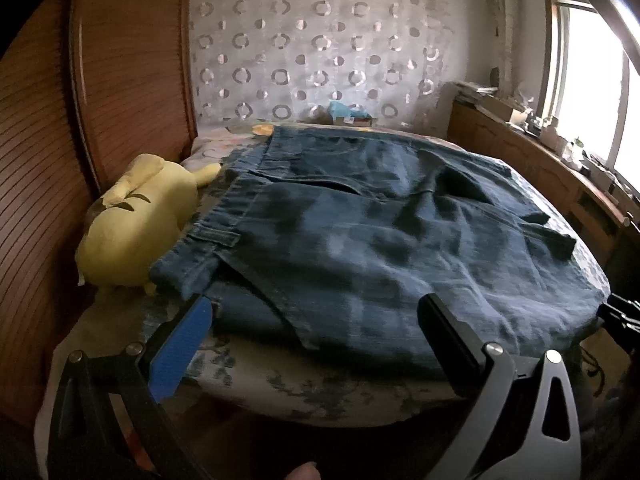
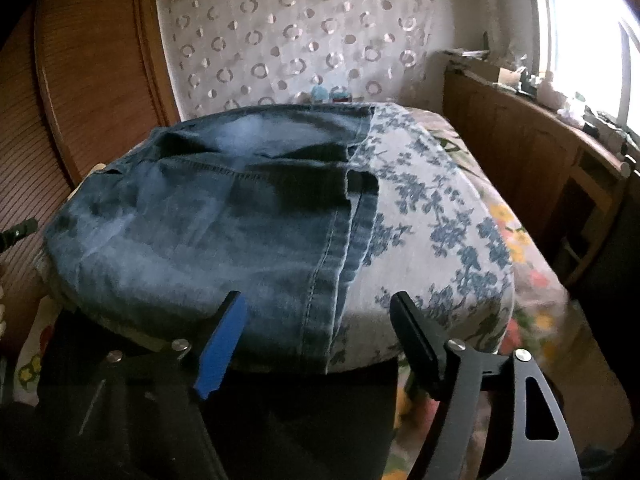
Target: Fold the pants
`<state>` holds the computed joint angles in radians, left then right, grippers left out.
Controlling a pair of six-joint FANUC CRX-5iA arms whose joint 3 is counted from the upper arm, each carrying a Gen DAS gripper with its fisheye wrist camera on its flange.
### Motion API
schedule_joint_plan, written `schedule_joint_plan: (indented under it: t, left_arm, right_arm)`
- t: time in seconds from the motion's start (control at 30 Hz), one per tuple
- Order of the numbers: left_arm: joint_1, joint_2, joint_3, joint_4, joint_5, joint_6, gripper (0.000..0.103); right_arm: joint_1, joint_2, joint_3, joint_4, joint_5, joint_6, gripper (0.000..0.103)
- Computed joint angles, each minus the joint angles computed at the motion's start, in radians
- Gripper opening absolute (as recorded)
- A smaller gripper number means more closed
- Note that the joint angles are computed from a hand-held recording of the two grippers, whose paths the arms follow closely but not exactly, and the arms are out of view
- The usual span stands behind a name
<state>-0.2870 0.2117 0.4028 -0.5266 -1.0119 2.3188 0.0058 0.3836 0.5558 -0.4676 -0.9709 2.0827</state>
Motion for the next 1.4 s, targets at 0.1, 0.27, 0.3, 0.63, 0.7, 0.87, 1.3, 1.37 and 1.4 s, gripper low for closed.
schedule_joint_plan:
  t: [0.1,0.27,0.3,0.63,0.7,0.87,1.3,1.37,1.4]
  left_arm:
    - [0.015,-0.023,-0.024,-0.010,0.011,0.017,0.103]
    - [0.050,-0.062,-0.064,-0.019,0.020,0.026,0.103]
    - [0.061,-0.069,-0.074,-0.015,0.020,0.027,0.103]
    - [0.150,-0.089,-0.143,0.031,0.052,0.023,0.084]
    - [0.166,-0.078,-0.138,0.045,0.046,0.015,0.078]
    - [0.226,-0.045,-0.135,0.109,0.047,-0.011,0.066]
    - [0.259,-0.018,-0.143,0.190,0.078,-0.080,0.057]
    - [0.264,-0.020,-0.149,0.197,0.086,-0.083,0.054]
    - [0.263,-0.020,-0.147,0.192,0.083,-0.081,0.051]
  right_arm:
    - [-0.005,-0.018,-0.009,-0.007,-0.020,0.012,0.069]
    - [-0.008,-0.041,-0.036,-0.002,-0.031,0.026,0.057]
    - [-0.009,-0.053,-0.051,0.003,-0.027,0.028,0.055]
    - [-0.023,-0.082,-0.081,0.004,-0.018,0.074,0.016]
    - [-0.029,-0.076,-0.068,-0.010,-0.033,0.088,0.013]
    - [-0.038,-0.070,-0.062,-0.025,-0.039,0.104,0.012]
    - [-0.012,-0.038,-0.020,0.008,-0.036,0.073,0.012]
    - [-0.004,-0.026,-0.006,0.015,-0.035,0.064,0.012]
    - [-0.005,-0.026,-0.005,0.014,-0.035,0.065,0.012]
